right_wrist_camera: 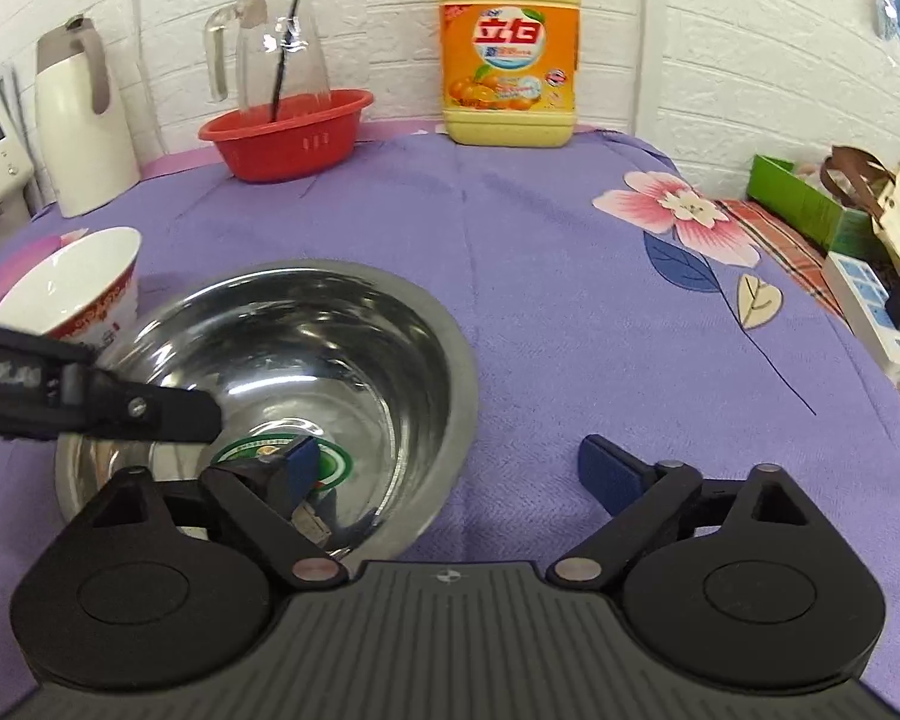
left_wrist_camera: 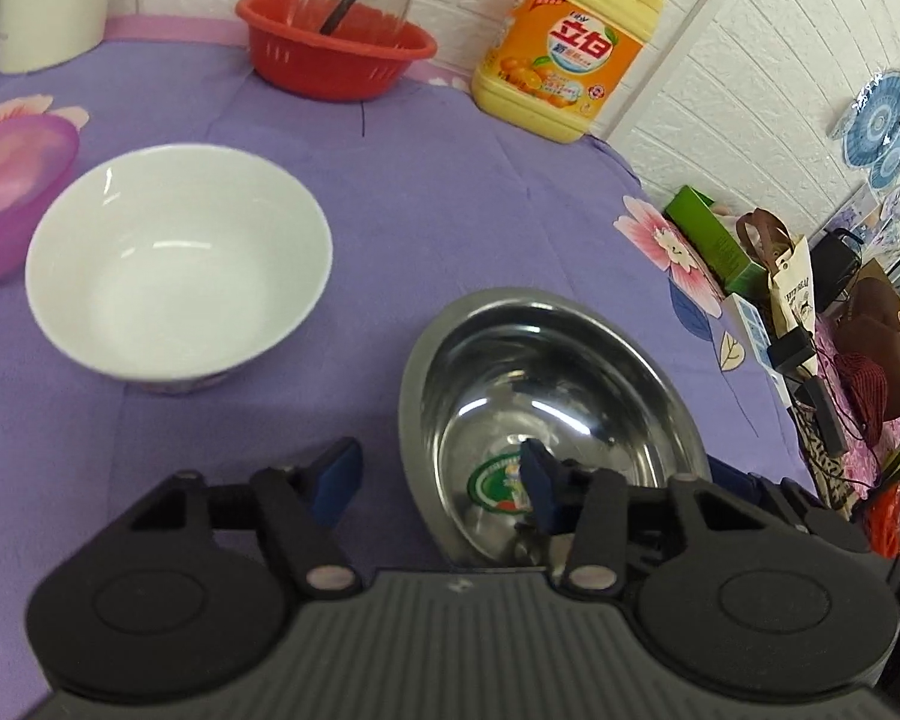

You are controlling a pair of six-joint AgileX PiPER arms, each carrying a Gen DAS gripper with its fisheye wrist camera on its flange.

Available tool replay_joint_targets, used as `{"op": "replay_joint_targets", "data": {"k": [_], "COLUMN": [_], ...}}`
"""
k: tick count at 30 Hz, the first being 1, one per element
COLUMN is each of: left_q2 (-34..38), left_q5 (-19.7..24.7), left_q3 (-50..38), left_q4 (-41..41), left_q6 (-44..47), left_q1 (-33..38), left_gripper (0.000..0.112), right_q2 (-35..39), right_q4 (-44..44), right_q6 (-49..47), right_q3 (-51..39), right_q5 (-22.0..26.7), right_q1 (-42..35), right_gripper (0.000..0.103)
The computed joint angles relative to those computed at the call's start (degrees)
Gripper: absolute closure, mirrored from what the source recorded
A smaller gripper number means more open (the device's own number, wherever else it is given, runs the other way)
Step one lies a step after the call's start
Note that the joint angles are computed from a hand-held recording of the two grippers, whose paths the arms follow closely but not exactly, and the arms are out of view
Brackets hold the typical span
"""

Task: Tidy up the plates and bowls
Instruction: 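Carry the plate stack with the left tool to the steel bowl, then grip the steel bowl rim with the left tool, adding it to the stack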

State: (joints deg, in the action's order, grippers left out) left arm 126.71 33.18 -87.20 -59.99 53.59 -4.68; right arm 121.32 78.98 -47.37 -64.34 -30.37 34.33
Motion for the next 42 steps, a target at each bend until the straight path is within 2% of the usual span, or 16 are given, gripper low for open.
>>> {"op": "replay_joint_targets", "data": {"k": [2, 3, 6, 9, 12, 17, 26, 30, 36, 40, 42], "left_q2": [-0.1, 0.1, -0.2, -2.9, -5.2, -12.9, -22.9, -25.8, -26.7, -26.1, -26.0], "left_q5": [-1.4, -0.6, 2.7, 1.9, 4.4, 5.8, 9.3, 9.2, 8.6, 6.3, 5.6], "left_q3": [0.4, 0.0, 0.2, 3.5, 6.4, 18.5, 36.4, 40.5, 41.6, 42.2, 42.2], "left_q4": [-0.4, -0.3, -0.1, -0.1, -0.4, -4.4, -7.2, -7.5, -7.1, -10.1, -12.2], "left_q6": [1.3, 1.4, 0.8, 2.5, 3.6, 12.4, 25.8, 30.9, 32.4, 36.4, 38.1], "left_q1": [-0.7, -0.8, -0.5, -0.4, 1.1, 2.8, 7.6, 8.7, 8.4, 7.5, 7.3], "left_gripper": [0.088, 0.090, 0.094, 0.095, 0.095, 0.095, 0.095, 0.095, 0.095, 0.092, 0.069], "right_q2": [0.0, -0.1, -0.8, -2.4, -4.4, -9.1, -14.0, -14.3, -14.6, -14.5, -14.7], "right_q4": [-1.5, -2.6, -6.6, -6.9, -5.9, 3.2, 10.7, 11.8, 10.2, 7.7, 8.2], "right_q6": [1.0, 1.8, 4.7, 6.3, 7.0, 1.3, 8.9, 12.1, 15.8, 18.8, 19.2], "right_q3": [0.3, 0.5, 0.9, 2.0, 4.2, 9.8, 19.9, 21.4, 22.7, 23.8, 24.2], "right_q5": [-0.2, 0.0, 2.6, 4.2, 4.7, -1.3, -9.3, -10.4, -9.8, -9.2, -9.5], "right_q1": [0.5, 0.7, 1.0, 1.5, 2.7, 10.2, 25.0, 28.6, 29.1, 28.8, 28.5], "right_gripper": [0.000, 0.000, 0.000, 0.000, 0.000, 0.000, 0.000, 0.000, 0.000, 0.000, 0.000]}}
